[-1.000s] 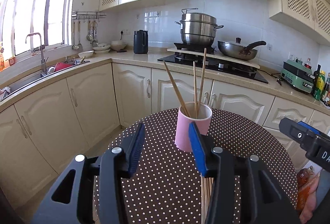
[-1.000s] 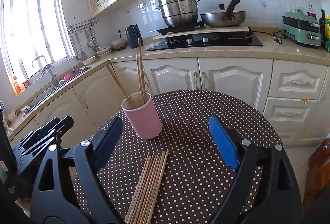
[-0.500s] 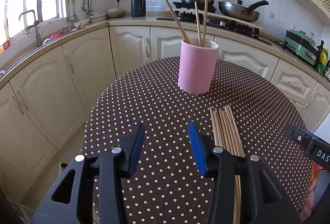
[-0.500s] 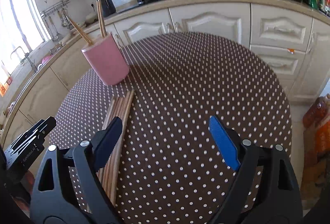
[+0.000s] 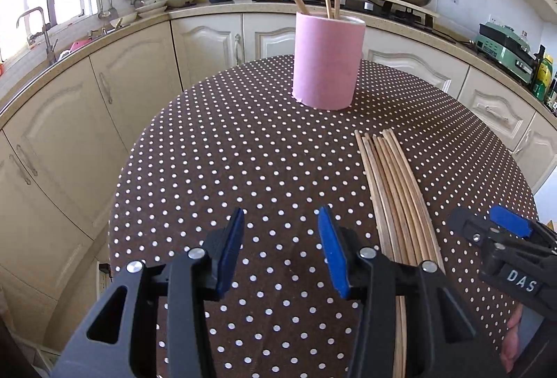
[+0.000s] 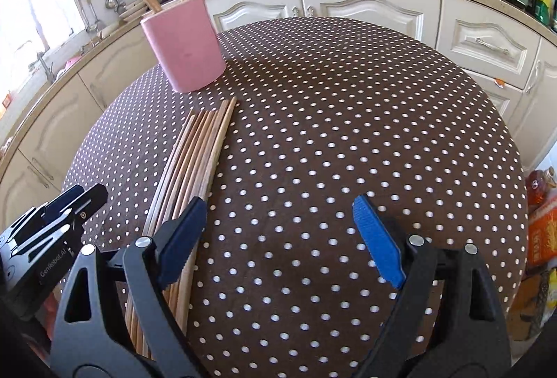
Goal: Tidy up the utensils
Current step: 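Withdraw both open grippers from the pink cup toward the chopstick pile, then lower the right gripper onto a loose chopstick beside the pile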
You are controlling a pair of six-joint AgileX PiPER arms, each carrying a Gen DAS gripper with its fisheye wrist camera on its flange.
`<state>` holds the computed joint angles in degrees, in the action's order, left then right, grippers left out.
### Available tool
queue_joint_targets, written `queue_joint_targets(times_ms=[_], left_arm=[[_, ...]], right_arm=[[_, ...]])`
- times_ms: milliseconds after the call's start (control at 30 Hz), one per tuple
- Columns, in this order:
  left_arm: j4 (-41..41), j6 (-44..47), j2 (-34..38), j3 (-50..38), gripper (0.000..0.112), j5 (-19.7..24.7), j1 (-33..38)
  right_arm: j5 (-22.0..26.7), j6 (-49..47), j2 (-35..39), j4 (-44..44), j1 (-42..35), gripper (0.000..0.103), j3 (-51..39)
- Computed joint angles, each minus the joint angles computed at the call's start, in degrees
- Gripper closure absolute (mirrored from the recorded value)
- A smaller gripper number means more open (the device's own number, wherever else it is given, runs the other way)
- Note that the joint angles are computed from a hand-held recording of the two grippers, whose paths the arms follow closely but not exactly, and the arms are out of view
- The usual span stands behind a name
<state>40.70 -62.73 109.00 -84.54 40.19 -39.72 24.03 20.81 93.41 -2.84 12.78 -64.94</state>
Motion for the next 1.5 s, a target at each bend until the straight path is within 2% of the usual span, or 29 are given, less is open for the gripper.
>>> queue_joint_targets(times_ms=[133,333,633,833,967,1067,1200,1500], left_arm=[[-1.44,1.14,0.7,-0.18,0.068,-0.59,-0.03],[-2.7,2.04,1.24,-0.22,0.068,-1.97,-0.11],[-4.12,3.47,1.92,-1.0,0.067,-3.27,-0.13],[-6.07,4.49,2.06,-1.07,0.066,-4.65,0.79],[-6.64,5.12,2.06,-0.97,0.066,-5.34,1.16],[-7.23,5.47,1.91,-0.76,0.065,-5.94,1.43],[-9.05,6.61,1.55,-0.38,0.065,-7.15,2.1],[-10.44,7.95,0.61,1.43,0.063,-9.48,2.99]], right_arm=[[1.27,3.22,2.14,-3.48,2.0,0.018,-2.69],[7.72,11.85,5.39,-13.95,5.84,0.017,-7.99],[11.98,14.75,9.31,-15.69,6.36,0.017,-14.1],[12.61,13.58,11.86,-15.25,6.6,0.017,-17.33],[12.15,10.0,12.85,-11.71,5.72,0.018,-18.56],[11.88,10.85,12.45,-12.71,5.65,0.027,-18.05],[10.43,10.14,11.67,-12.29,5.61,0.047,-16.88],[6.59,6.42,8.45,-6.59,3.1,0.047,-12.0]])
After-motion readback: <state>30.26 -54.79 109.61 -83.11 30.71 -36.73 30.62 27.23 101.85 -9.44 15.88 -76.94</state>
